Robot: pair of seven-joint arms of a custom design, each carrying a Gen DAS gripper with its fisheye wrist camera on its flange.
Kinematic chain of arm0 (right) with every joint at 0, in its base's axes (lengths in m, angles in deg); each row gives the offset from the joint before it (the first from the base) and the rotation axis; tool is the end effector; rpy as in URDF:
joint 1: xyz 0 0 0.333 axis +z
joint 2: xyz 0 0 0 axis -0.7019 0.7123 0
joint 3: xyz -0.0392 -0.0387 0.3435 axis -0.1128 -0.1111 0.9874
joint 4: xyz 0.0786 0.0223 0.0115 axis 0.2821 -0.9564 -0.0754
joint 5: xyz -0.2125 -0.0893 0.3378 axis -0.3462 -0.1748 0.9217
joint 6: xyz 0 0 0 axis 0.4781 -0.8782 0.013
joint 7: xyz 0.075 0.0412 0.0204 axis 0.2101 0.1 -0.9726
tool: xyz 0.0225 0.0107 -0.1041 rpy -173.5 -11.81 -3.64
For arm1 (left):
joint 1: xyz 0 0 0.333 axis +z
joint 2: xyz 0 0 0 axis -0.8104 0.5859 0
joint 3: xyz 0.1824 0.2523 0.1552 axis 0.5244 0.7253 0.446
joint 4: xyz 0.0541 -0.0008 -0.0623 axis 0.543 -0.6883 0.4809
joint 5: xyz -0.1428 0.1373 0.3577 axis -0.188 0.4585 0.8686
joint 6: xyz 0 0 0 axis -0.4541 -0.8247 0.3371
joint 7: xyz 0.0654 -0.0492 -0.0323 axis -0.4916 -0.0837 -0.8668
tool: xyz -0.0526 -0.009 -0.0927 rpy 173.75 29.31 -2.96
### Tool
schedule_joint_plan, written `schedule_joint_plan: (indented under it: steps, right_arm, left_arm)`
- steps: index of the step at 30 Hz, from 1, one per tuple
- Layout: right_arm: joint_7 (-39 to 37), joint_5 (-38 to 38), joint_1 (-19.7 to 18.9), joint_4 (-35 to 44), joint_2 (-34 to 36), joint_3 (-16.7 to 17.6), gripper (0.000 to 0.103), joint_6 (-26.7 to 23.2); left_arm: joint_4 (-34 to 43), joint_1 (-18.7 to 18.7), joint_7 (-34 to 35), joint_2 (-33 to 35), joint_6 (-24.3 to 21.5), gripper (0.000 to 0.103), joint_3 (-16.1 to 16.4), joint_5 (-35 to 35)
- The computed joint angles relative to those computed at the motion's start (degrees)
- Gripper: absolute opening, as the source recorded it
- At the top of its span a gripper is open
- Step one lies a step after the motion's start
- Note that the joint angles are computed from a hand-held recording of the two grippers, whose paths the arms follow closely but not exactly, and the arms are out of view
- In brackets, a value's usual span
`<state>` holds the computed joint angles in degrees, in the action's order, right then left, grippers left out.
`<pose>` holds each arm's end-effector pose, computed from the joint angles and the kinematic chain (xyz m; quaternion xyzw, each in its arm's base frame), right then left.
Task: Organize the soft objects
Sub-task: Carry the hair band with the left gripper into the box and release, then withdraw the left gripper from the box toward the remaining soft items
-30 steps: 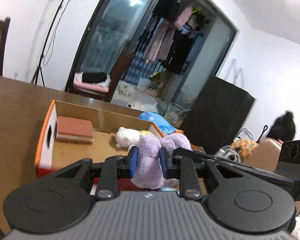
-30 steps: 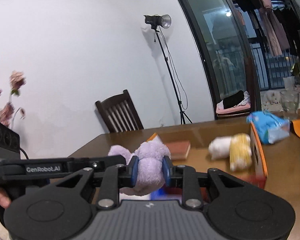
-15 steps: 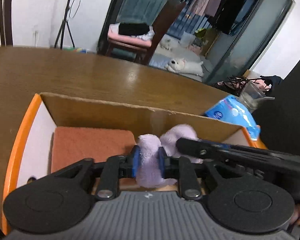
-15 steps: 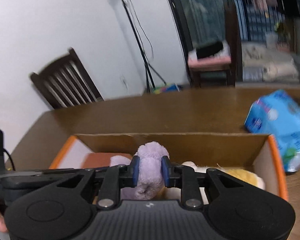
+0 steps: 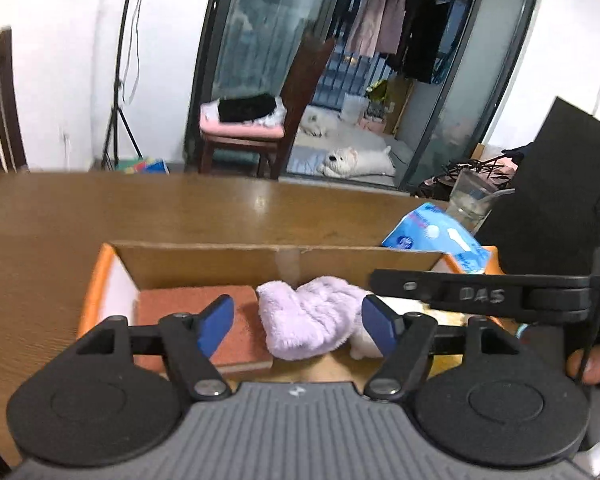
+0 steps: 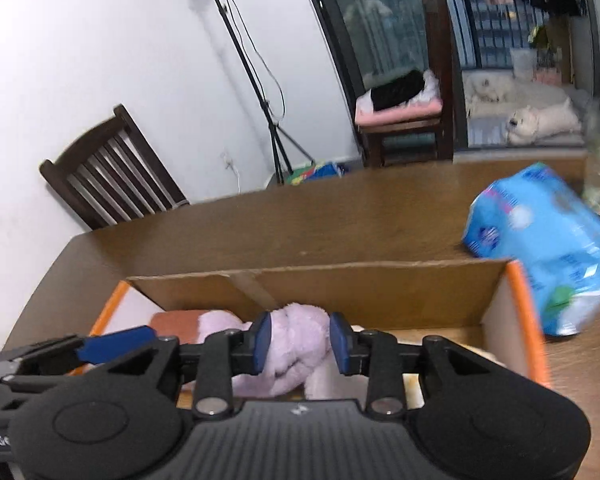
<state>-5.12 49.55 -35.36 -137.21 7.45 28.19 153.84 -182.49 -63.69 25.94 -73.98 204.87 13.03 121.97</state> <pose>0.5727 0.0819 0.4788 -0.7727 0.4769 -0.0482 0.4161 0.4419 -0.2981 0.5023 -0.7087 0.5502 -0.3612 0.2541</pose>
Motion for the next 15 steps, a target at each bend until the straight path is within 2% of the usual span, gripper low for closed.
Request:
schedule_joint_plan:
  steps: [3, 7, 9, 12, 15]
  right_arm:
    - [-1.9, 0.8, -0.9, -3.0, -5.5, -1.6, 0.034, -2.4]
    - [-7.4, 0.7, -0.8, -9.2, -14.5, -4.8, 0.047, -4.4]
    - [-10.7, 0.7, -0.6, -13.2, -19.9, -7.0, 0.049, -5.7]
    - [-14.7, -0.1, -0.4, -19.8, -28.4, -10.3, 0.053, -8.1]
    - [-17.3, -2.4, -1.1, -25.9, -36.6, -13.8, 0.054, -11.5]
  left_arm:
    - [-1.8, -1.3, 1.2, -6.1, -3.9, 0.077, -2.0, -0.9]
    - [-5.6, -1.8, -0.1, -15.3, -8.9, 0.082, -6.7, -1.1]
    - [-8.1, -2.4, -0.3, -20.1, -11.4, 0.083, -9.2, -2.4]
    - [-12.6, -3.8, -2.0, -27.6, -15.6, 0.085, -14.1, -4.7]
    - [-16.7, -6.5, -4.0, -34.0, -20.3, 0.087, -19.1, -8.2]
